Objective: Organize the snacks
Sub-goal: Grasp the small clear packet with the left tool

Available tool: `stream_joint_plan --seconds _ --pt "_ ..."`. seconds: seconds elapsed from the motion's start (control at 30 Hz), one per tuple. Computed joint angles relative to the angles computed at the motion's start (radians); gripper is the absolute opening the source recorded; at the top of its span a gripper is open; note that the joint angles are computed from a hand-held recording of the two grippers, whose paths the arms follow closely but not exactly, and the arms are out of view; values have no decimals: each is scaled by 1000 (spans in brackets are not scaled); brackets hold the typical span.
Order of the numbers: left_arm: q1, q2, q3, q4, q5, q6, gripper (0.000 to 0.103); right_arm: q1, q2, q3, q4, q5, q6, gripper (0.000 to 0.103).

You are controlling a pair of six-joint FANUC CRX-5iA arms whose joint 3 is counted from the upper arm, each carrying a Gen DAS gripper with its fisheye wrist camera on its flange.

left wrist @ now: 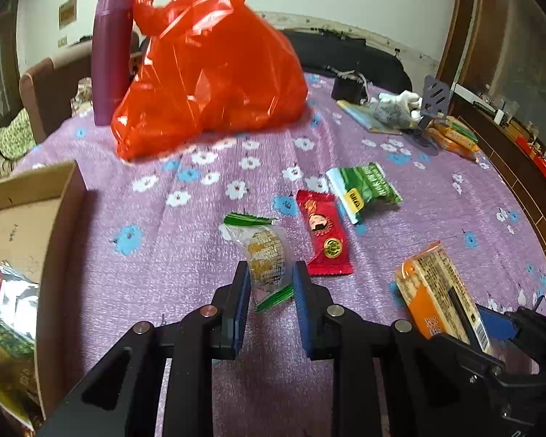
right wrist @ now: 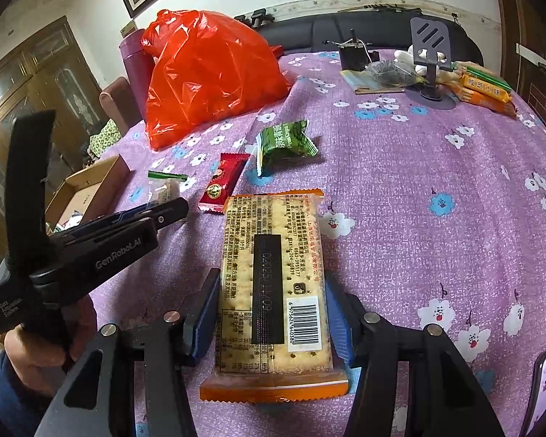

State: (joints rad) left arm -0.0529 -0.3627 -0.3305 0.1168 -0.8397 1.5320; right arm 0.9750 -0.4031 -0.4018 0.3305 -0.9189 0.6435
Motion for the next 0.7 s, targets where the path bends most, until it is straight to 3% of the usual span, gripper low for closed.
stream_joint_plan --seconds 0.57,0.7 --pt "-108 -50 4 -133 74 24 22 29 -27 -41 86 27 -80 57" --pt "-152 -40 25 -209 82 57 22 35 -29 -49 114 29 -105 57"
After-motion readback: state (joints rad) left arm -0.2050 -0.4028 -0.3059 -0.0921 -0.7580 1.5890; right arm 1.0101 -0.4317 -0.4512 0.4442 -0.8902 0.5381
